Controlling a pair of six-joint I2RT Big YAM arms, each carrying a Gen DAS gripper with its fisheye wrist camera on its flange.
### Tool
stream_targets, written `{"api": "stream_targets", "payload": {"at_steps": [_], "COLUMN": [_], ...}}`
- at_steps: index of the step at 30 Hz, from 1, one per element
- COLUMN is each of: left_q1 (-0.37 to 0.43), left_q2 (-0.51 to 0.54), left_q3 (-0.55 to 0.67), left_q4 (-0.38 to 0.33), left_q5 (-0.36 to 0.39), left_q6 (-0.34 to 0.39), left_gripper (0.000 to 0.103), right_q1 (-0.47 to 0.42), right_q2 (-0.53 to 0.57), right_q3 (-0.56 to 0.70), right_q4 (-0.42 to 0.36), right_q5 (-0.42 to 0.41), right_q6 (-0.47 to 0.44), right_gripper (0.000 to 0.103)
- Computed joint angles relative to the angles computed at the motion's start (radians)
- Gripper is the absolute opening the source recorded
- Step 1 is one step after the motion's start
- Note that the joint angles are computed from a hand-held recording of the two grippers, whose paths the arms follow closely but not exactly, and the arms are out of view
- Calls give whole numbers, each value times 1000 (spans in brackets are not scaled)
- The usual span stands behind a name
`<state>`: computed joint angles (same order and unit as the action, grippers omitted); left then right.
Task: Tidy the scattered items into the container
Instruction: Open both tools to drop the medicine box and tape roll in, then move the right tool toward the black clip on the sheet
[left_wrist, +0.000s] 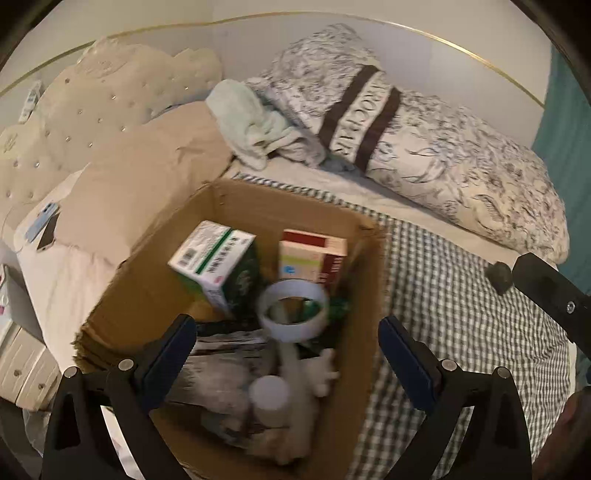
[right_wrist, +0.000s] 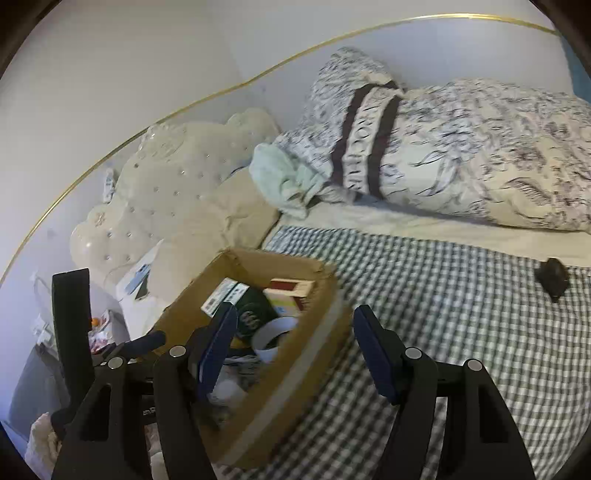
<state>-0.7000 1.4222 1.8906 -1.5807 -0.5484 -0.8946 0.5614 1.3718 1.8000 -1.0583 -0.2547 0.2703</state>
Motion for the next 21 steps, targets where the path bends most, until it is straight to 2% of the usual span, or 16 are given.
{"api": "stream_targets", "payload": {"at_steps": [5, 11, 21], "left_q1": [-46, -94, -115], "left_q2": [88, 220, 413], "left_q3": [101, 228, 409], "left_q4": [5, 30, 24], "left_q5": [4, 47, 123], "left_q6": [21, 76, 132], "left_gripper": [101, 101, 101], "right_q1": [-82, -205, -393], "right_q2": [-43, -70, -56], "right_q3": [-41, -79, -117], "right_q4": [-4, -19, -37], "right_q5": [15, 22, 18], "right_q6": [-18, -37, -63], "right_gripper": [66, 66, 66]}}
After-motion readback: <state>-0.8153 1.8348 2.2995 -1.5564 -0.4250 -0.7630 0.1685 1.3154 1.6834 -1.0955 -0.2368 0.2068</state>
